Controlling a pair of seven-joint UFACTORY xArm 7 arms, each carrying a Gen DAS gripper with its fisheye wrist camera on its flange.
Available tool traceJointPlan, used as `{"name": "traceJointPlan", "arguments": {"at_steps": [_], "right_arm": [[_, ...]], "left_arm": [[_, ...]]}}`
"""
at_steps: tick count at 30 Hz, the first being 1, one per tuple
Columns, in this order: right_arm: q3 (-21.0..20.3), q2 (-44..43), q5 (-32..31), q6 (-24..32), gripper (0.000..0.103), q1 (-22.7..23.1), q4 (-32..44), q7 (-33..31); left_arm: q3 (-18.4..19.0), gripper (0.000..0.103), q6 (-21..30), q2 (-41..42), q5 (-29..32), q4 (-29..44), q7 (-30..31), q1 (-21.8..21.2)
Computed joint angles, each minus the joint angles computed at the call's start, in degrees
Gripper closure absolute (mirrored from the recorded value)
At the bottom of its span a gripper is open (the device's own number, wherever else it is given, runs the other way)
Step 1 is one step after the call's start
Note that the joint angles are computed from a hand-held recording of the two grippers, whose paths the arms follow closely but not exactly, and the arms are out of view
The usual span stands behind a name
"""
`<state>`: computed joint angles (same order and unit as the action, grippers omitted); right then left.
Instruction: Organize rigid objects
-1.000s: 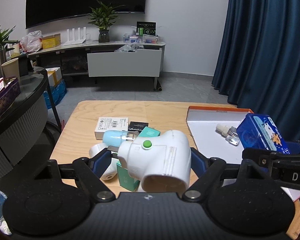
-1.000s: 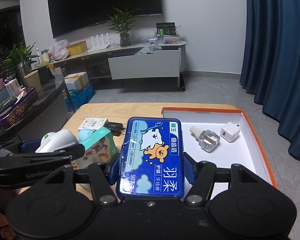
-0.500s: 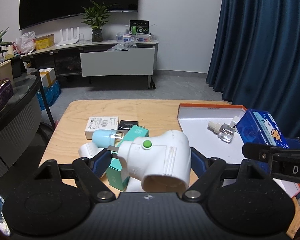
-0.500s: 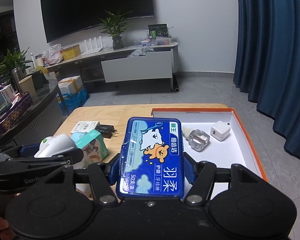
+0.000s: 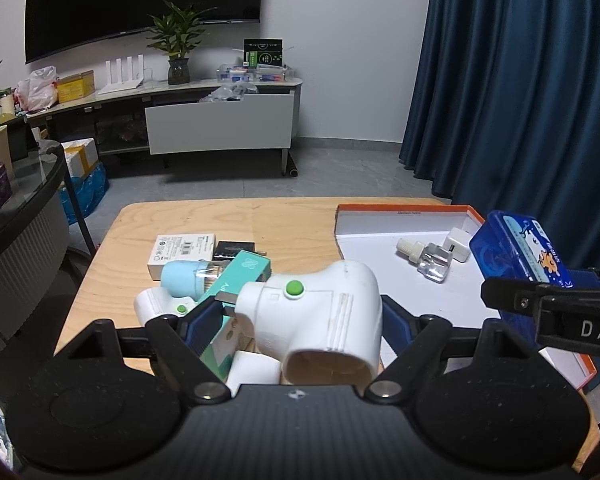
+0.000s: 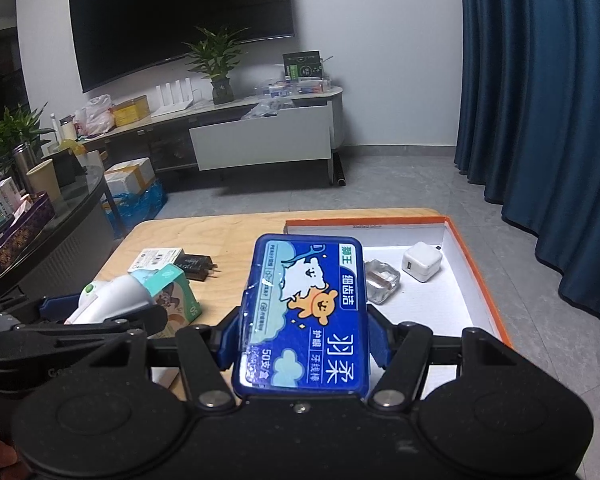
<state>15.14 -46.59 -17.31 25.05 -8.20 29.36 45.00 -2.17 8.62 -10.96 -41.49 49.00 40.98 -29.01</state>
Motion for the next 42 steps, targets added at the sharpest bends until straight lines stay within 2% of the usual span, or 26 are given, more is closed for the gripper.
{"name": "traceJointPlan", "arguments": {"at_steps": [17, 42], "right_arm": [[-0.87, -3.29, 0.00, 1.58, 0.029, -1.27, -1.64, 0.18], [-3.31, -6.59, -0.08, 2.91, 0.029, -4.36, -4.04, -1.92]], "left_arm": [[-1.03, 0.019, 0.87, 0.21, -0.84, 0.83, 0.45, -1.31], [-4.56, 0.019, 2.00, 3.34, -2.04, 4.54, 1.01, -1.74]]}}
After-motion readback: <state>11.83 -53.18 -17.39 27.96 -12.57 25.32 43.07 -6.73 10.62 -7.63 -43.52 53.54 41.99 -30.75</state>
